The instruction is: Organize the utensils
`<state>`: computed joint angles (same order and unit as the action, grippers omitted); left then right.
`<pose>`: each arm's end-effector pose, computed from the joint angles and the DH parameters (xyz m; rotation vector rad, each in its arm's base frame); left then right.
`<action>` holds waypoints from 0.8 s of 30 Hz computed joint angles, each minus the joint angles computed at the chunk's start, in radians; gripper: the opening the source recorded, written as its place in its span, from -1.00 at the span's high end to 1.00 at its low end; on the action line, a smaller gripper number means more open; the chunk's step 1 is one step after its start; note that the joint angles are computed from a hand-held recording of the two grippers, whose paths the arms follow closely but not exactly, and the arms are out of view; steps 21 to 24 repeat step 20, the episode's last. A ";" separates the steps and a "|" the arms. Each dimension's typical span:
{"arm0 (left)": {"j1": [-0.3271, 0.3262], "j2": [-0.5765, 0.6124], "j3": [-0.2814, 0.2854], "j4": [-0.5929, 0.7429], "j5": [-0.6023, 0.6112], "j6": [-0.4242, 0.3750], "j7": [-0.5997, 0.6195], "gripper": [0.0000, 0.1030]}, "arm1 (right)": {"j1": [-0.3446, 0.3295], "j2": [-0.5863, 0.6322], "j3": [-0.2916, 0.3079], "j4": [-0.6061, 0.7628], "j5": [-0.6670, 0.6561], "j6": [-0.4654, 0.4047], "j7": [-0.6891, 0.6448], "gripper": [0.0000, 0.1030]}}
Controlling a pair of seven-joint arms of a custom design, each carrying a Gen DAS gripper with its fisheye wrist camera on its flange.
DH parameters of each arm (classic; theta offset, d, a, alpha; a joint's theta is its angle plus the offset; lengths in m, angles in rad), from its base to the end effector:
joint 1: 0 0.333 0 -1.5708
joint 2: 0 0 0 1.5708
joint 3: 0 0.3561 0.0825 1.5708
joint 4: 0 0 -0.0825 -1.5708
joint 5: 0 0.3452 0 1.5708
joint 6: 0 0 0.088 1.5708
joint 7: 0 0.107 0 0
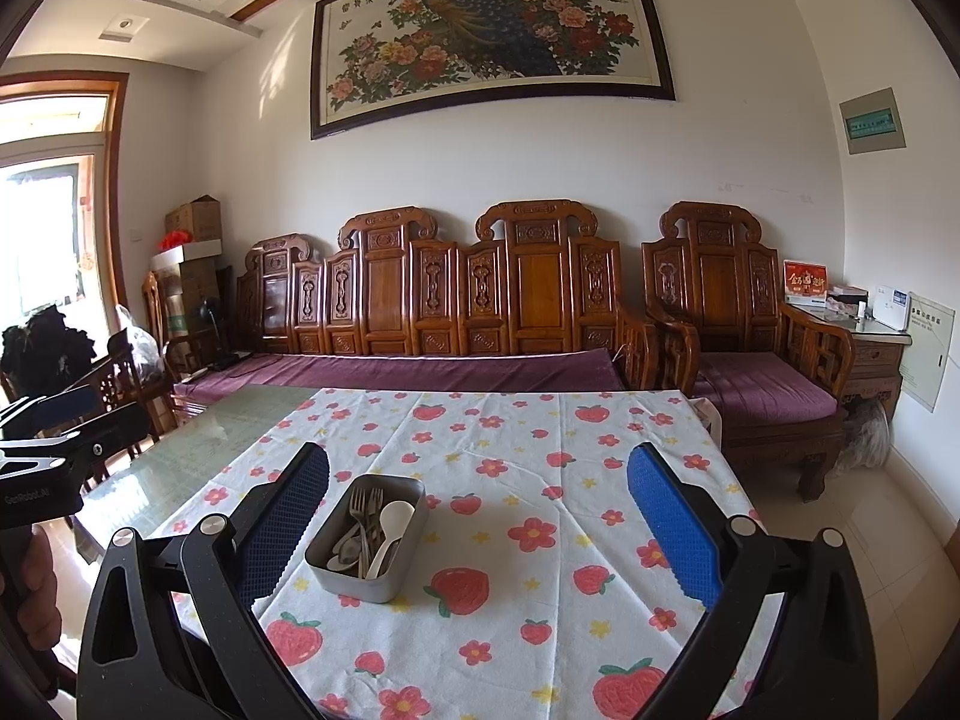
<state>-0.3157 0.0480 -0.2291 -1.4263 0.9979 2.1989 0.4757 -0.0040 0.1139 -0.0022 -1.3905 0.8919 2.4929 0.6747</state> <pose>0.5052 -0.2658 0.7946 -1.6301 1.2631 -0.8123 0.5993 -0.0079 0.7953 -1.6582 1.0442 -0.6633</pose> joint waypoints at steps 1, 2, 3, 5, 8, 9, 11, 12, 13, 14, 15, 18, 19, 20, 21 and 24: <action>0.000 0.001 0.000 0.001 0.000 0.001 0.001 -0.85 | 0.000 0.000 0.000 0.000 0.000 0.000 0.000 -0.95; 0.000 0.001 0.000 0.001 0.000 0.000 0.002 -0.85 | -0.001 0.001 0.000 0.000 0.002 0.001 -0.002 -0.95; -0.001 0.001 0.000 0.001 0.000 0.000 0.003 -0.85 | -0.001 0.001 0.000 0.001 0.001 0.000 0.000 -0.95; -0.001 0.001 0.000 0.001 0.000 -0.001 0.003 -0.85 | -0.001 0.002 0.000 0.001 0.000 0.000 0.000 -0.95; -0.001 0.000 0.000 0.000 0.000 0.000 0.001 -0.85 | -0.001 0.000 0.001 0.000 -0.001 0.000 0.002 -0.95; -0.002 0.001 0.000 0.003 0.000 -0.002 0.002 -0.85 | -0.001 0.001 0.001 0.001 0.000 0.000 0.000 -0.95; -0.002 0.001 0.000 0.002 0.000 -0.001 0.002 -0.85 | -0.001 0.000 0.001 0.000 0.001 0.000 0.000 -0.95; -0.002 0.001 0.000 0.003 0.000 -0.002 0.002 -0.85 | -0.001 0.001 0.001 0.001 -0.001 -0.001 0.002 -0.95; -0.002 0.002 0.000 0.005 0.000 -0.004 0.003 -0.85 | -0.001 0.000 0.001 0.000 0.000 -0.001 0.001 -0.95; -0.003 0.003 0.000 0.006 0.000 -0.005 0.003 -0.85 | -0.002 0.001 0.000 0.001 0.002 -0.001 0.000 -0.95; -0.003 0.003 0.000 0.008 -0.003 -0.007 0.006 -0.85 | -0.001 0.001 0.001 0.001 0.000 -0.001 0.000 -0.95; -0.002 0.002 0.002 0.006 -0.003 -0.006 0.004 -0.85 | -0.001 0.001 0.001 0.001 0.000 0.000 0.000 -0.95; -0.002 0.001 0.002 0.006 -0.005 -0.004 0.006 -0.85 | -0.001 0.001 0.001 0.001 0.000 -0.001 0.001 -0.95; -0.001 0.001 0.002 0.006 -0.006 -0.004 0.007 -0.85 | -0.002 0.002 0.000 0.002 0.001 -0.001 0.001 -0.95; -0.001 0.001 0.002 0.006 -0.006 -0.004 0.007 -0.85 | -0.002 0.002 0.000 0.002 0.001 -0.001 0.001 -0.95; -0.001 0.001 0.002 0.006 -0.006 -0.004 0.007 -0.85 | -0.002 0.002 0.000 0.002 0.001 -0.001 0.001 -0.95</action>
